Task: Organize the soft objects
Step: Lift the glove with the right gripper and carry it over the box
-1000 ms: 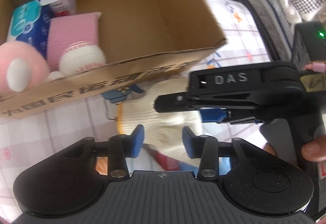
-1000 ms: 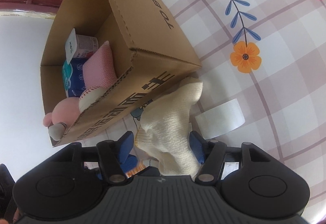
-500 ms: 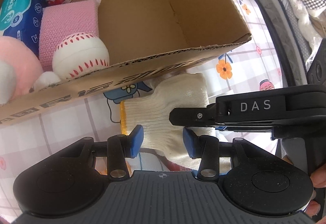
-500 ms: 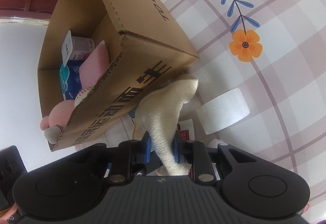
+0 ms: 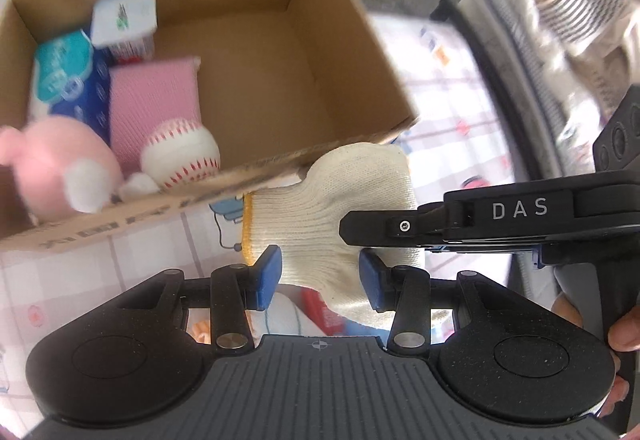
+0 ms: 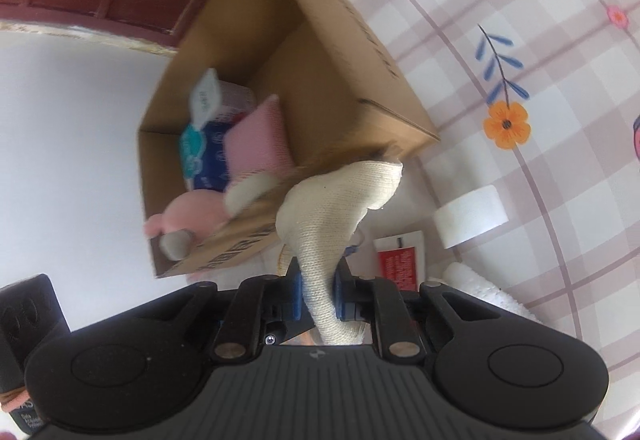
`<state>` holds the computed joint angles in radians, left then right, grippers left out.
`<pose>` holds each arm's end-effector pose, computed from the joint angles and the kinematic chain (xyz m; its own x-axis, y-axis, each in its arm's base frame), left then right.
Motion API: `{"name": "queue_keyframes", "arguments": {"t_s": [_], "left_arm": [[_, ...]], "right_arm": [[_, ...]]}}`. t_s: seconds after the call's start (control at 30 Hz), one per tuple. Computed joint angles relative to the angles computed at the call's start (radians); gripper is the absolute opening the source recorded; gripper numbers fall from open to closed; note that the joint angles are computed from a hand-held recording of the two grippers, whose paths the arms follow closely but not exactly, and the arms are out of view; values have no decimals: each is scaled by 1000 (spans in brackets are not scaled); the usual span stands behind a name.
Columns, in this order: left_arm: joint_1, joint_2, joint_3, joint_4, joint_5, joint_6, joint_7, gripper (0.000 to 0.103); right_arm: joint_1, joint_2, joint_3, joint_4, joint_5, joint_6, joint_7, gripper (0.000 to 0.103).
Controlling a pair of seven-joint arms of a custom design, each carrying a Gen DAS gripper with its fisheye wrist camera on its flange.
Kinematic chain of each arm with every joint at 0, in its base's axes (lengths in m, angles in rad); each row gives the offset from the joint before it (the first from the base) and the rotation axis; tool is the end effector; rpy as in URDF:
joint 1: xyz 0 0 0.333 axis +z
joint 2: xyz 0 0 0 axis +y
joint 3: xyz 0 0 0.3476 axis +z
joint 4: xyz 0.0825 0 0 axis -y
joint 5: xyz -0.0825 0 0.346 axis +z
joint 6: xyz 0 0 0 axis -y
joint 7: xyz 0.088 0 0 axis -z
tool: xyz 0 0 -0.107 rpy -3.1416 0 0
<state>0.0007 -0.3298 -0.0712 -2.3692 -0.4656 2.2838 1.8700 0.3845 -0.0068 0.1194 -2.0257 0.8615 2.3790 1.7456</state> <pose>0.4221 -0.0431 0.5250 -0.1457 -0.9401 0.3081 -0.9557 0.0532 -0.2895 0.4772 0.2722 0.5397 -0.1456 -0.7043 -0.6948 -0.9784 0.2069 -0.0048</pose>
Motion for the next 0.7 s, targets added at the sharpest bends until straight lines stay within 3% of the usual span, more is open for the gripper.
{"name": "queue_keyframes", "arguments": {"t_s": [0.13, 0.3, 0.57, 0.7], "left_arm": [[9, -58, 14, 52, -4, -32, -13, 42], [28, -45, 8, 136, 25, 32, -46, 42], [52, 176, -18, 272, 130, 200, -152, 42], [55, 296, -19, 348, 209, 199, -219, 42]], "right_arm": [[-3, -17, -6, 90, -30, -48, -7, 16], [-7, 42, -4, 262, -42, -58, -71, 16], [-69, 345, 59, 611, -34, -58, -124, 16], [-79, 506, 88, 777, -121, -86, -53, 16]]}}
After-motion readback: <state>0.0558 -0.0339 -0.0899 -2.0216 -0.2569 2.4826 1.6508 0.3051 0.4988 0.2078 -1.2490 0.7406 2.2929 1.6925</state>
